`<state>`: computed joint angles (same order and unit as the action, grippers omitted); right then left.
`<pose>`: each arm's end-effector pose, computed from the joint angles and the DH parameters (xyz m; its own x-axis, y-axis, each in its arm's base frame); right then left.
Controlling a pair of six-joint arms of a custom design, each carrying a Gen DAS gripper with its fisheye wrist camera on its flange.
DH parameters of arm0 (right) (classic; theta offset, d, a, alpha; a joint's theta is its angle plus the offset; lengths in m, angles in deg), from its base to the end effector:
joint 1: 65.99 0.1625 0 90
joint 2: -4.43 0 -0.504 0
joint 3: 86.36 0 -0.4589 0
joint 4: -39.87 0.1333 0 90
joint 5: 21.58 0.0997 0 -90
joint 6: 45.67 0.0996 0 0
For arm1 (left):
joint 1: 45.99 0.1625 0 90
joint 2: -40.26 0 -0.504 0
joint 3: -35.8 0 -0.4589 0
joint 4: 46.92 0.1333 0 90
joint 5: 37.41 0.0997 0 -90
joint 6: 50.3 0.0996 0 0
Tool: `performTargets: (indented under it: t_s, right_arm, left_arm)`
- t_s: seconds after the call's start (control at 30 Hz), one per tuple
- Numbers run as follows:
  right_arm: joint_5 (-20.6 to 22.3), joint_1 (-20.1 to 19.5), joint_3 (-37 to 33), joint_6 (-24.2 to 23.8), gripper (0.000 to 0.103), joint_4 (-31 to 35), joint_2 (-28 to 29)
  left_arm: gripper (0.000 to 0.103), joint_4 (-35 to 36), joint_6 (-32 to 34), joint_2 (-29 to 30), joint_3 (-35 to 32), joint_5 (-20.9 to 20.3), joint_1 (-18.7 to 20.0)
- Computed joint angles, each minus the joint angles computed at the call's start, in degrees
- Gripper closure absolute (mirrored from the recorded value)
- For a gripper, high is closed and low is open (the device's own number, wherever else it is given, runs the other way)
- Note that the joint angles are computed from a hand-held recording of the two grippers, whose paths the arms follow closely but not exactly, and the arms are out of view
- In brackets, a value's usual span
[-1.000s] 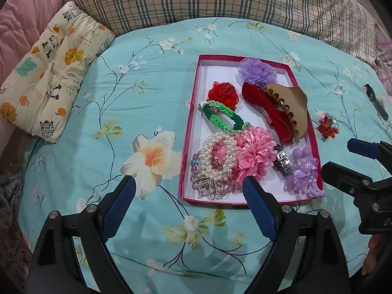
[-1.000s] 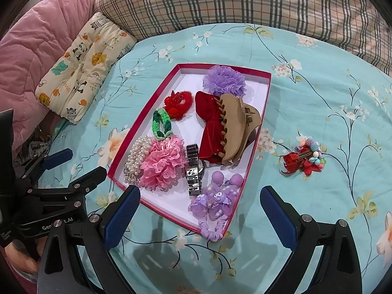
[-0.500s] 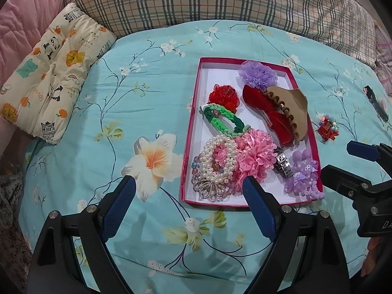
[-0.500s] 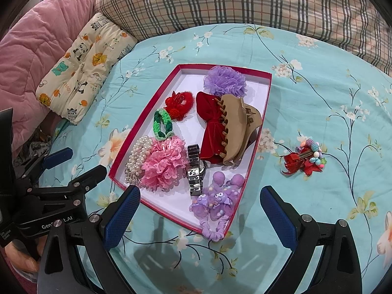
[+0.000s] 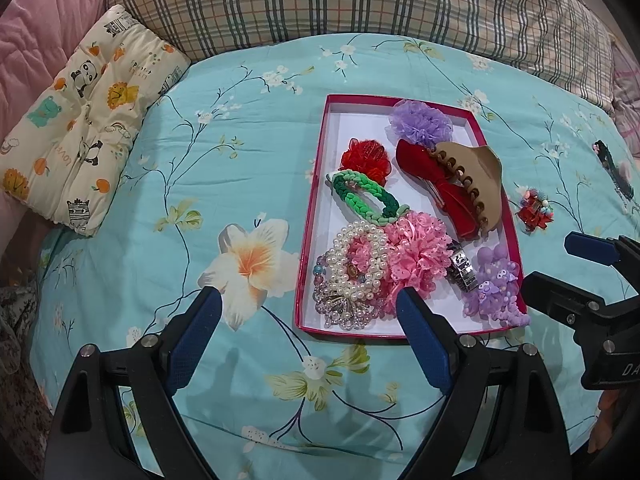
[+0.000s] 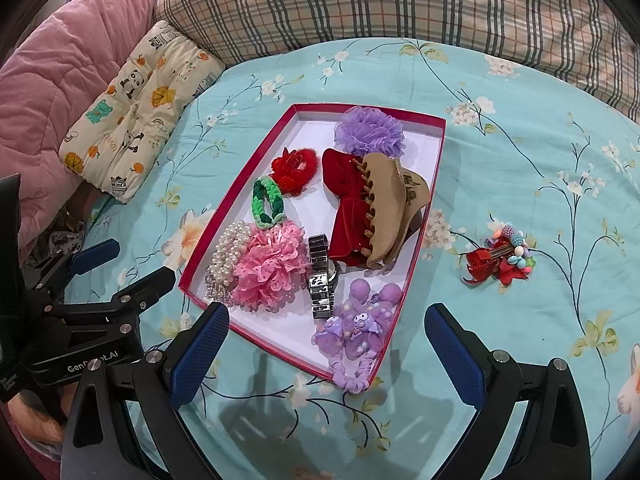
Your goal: Organize jewelry
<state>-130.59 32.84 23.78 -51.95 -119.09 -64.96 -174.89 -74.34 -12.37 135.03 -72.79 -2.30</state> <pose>0.2006 -0.6342 0.2988 -0.9373 -0.0883 0.3370 -0.2392 0.8663 -0.4385 -0.3660 -0.6463 0.1576 -0.5757 0.1813 -0.7973 0.5260 0.8287 -0.1913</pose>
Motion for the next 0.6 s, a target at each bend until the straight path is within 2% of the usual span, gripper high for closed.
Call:
performTargets:
  t_s: [0.6]
  right_arm:
    - [0.0,0.0,0.0,0.2,0.004,0.1,-0.1]
  left_arm:
    - [0.013,0.5,-0.8,-0.1,0.0,-0.1,-0.1]
